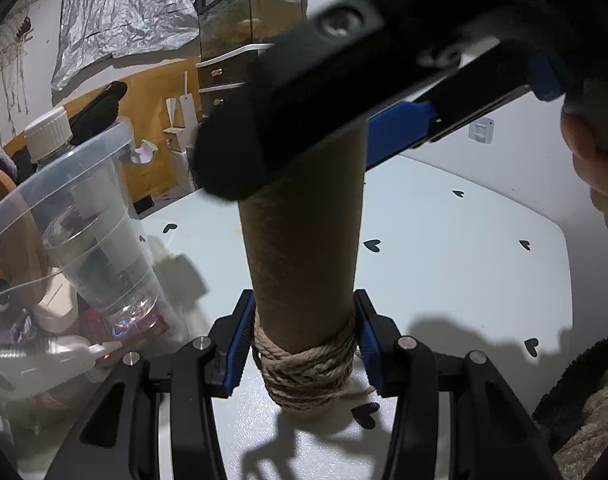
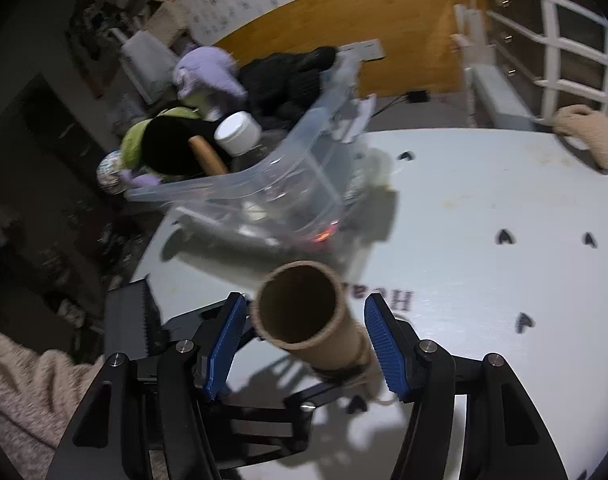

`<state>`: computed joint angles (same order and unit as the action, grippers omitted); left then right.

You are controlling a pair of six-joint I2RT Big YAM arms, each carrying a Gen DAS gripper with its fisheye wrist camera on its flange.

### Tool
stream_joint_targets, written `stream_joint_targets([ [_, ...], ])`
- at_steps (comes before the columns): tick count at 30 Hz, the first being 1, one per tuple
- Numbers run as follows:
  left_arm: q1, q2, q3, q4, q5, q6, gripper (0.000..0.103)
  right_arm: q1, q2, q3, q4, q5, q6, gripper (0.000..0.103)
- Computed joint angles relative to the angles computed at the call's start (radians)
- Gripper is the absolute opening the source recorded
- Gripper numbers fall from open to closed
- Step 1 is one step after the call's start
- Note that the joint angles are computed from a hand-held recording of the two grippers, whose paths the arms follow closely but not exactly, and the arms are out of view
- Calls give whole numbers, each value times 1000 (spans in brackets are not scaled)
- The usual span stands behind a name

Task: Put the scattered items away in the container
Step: 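Turn the tube upright with both tools holding it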

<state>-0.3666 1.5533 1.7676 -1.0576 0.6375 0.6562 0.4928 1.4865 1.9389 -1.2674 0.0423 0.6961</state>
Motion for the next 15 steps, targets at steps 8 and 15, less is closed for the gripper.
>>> stream_joint_targets([
  [8, -3, 10, -11, 50, 27, 3, 48, -18, 13, 1, -9, 27, -10, 48],
  [15, -12, 33, -4, 75, 7, 7, 64, -45, 49, 45, -56, 43, -3, 45],
])
